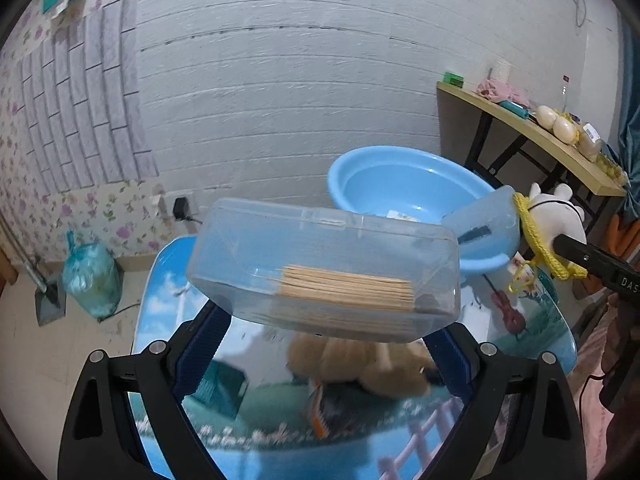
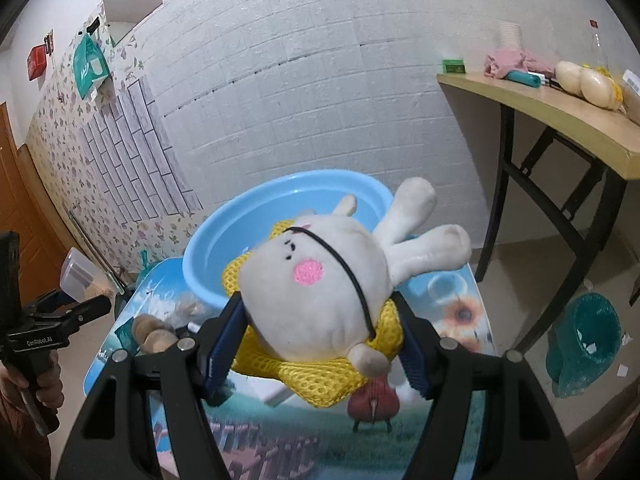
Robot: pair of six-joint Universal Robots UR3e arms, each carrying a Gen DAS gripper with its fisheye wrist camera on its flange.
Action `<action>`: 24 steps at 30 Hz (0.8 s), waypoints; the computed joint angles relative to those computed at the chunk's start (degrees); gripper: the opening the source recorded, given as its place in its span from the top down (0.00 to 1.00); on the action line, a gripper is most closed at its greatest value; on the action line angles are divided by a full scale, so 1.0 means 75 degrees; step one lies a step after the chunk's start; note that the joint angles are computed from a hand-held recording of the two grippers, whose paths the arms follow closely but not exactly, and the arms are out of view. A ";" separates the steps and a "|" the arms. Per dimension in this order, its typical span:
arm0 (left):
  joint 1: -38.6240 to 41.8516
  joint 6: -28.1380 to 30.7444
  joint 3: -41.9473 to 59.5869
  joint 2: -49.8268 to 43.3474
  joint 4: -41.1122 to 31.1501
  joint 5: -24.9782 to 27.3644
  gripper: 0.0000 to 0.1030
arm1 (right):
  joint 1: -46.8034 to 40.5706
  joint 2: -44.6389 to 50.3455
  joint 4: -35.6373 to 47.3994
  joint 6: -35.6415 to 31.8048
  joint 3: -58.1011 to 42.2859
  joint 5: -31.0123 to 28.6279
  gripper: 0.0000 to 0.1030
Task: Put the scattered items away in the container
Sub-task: 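Open left to drop the toothpick box while right drops the bunny into the basin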
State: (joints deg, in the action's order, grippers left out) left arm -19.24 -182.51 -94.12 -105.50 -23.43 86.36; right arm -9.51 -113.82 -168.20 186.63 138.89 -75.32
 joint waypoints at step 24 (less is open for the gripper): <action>-0.0916 0.0303 0.5949 -0.3939 -0.2554 0.0066 0.09 | 0.0053 0.3695 -0.1478 -0.0188 -0.1941 0.0558 0.30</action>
